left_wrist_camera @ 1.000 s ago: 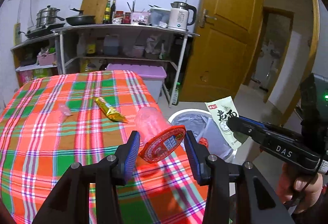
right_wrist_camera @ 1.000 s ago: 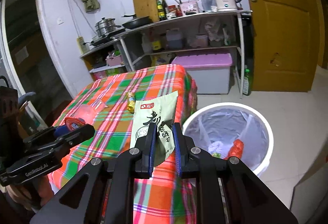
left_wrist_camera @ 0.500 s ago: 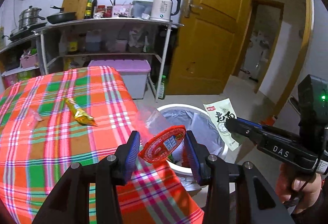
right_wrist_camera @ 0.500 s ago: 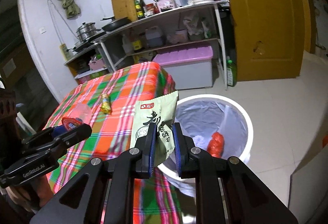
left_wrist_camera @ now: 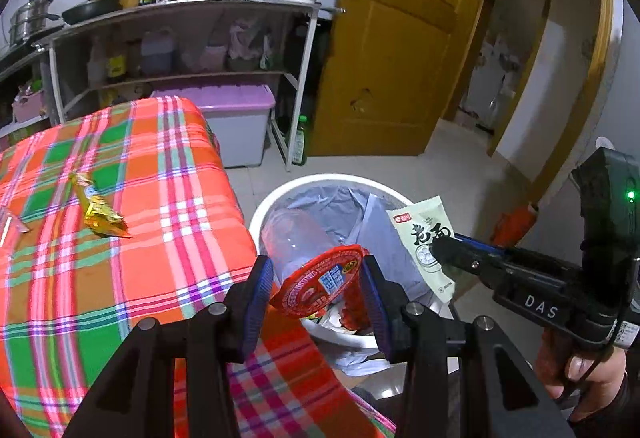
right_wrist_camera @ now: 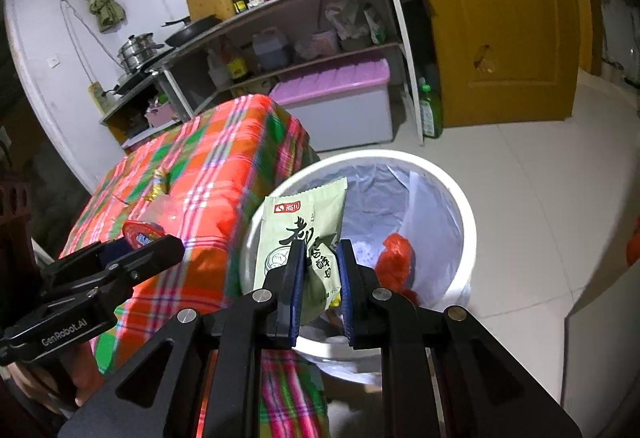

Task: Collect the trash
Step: 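Carry the white packet and red-lidded cup over the bin and open both grippers, then move both tools back from the bin to the table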

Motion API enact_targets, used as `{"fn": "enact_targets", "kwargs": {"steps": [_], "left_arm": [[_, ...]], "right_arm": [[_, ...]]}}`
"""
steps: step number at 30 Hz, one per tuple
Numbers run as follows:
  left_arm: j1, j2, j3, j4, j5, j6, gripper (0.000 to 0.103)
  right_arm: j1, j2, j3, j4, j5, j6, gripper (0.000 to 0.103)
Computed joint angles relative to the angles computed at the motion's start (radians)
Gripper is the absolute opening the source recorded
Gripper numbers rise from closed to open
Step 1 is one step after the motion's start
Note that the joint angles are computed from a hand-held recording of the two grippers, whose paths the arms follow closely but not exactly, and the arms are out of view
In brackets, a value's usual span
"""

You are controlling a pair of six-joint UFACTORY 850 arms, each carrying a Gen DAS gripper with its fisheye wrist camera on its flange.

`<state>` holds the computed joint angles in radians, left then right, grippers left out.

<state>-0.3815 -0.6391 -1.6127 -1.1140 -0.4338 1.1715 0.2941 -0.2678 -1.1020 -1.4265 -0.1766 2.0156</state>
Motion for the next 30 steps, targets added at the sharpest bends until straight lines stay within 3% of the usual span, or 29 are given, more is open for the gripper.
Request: {"fn": "enact_targets", "kwargs": {"steps": [10, 18, 20, 22, 30], "left_arm": [[-0.020, -0.090, -0.108, 0.138, -0.039, -0.142, 0.045], [-0.027, -0.145, -0.182, 0.217, -0.087, -0.237, 0.045], [-0.029, -0.151, -0.189, 0.233, -0.094, -0.255, 0.045], [-0.028, -0.159, -0.200, 0.240, -0.102, -0.266, 0.046], [-0.023, -0.153, -0.194, 0.225, -0.101, -0.260, 0.047]], "right_arm": [[-0.036, -0.041, -0.009, 0.138, 0.026, -0.111, 0.017], [-0.057, -0.076, -0.032, 0.341, 0.050, -0.315, 0.018], [-0.058, -0.079, -0.032, 0.340, 0.052, -0.317, 0.023], [-0.057, -0.077, -0.029, 0.309, 0.054, -0.287, 0.041], [-0.054, -0.064, -0.017, 0.193, 0.051, -0.169, 0.041]]}}
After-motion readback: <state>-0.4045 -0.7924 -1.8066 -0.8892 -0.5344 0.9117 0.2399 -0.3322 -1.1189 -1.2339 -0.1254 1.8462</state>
